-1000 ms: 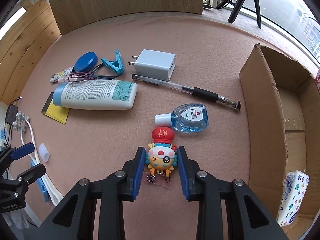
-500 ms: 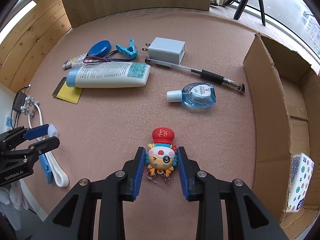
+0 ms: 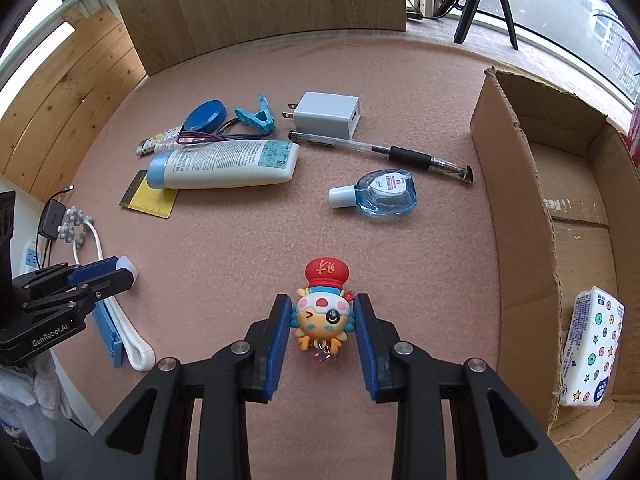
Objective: Organize objects
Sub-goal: 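Carry keychain and white cap over the box with both grippers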
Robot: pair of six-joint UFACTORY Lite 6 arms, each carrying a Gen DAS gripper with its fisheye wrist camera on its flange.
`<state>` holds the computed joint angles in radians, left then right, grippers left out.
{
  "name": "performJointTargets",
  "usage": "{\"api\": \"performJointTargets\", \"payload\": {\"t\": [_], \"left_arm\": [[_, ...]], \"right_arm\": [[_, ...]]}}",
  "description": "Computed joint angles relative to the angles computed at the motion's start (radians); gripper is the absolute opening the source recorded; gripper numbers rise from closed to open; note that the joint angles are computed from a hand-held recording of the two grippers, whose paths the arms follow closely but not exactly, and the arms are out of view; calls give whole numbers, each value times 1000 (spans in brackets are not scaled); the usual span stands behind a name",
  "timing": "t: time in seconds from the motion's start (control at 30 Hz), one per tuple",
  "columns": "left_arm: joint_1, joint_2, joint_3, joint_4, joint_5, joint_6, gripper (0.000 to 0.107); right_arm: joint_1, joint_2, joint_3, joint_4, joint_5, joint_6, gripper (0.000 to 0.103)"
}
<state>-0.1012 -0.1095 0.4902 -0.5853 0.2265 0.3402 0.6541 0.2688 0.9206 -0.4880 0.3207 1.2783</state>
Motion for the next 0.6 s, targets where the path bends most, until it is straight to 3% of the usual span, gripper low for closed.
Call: {"api": "performJointTargets", "payload": {"t": [0.27,0.43,0.6], "left_arm": [[-47,-13,43,-69,21,8,28],[-130,18,126,-38,20,-64,28],[-229,98,266,62,12,-195,28]], "right_arm": [[11,-172,-116,-85,-2,132,29],[60,-308,-192,-195,73,283,29],[72,-490,-285,-197,158,306,29]]}}
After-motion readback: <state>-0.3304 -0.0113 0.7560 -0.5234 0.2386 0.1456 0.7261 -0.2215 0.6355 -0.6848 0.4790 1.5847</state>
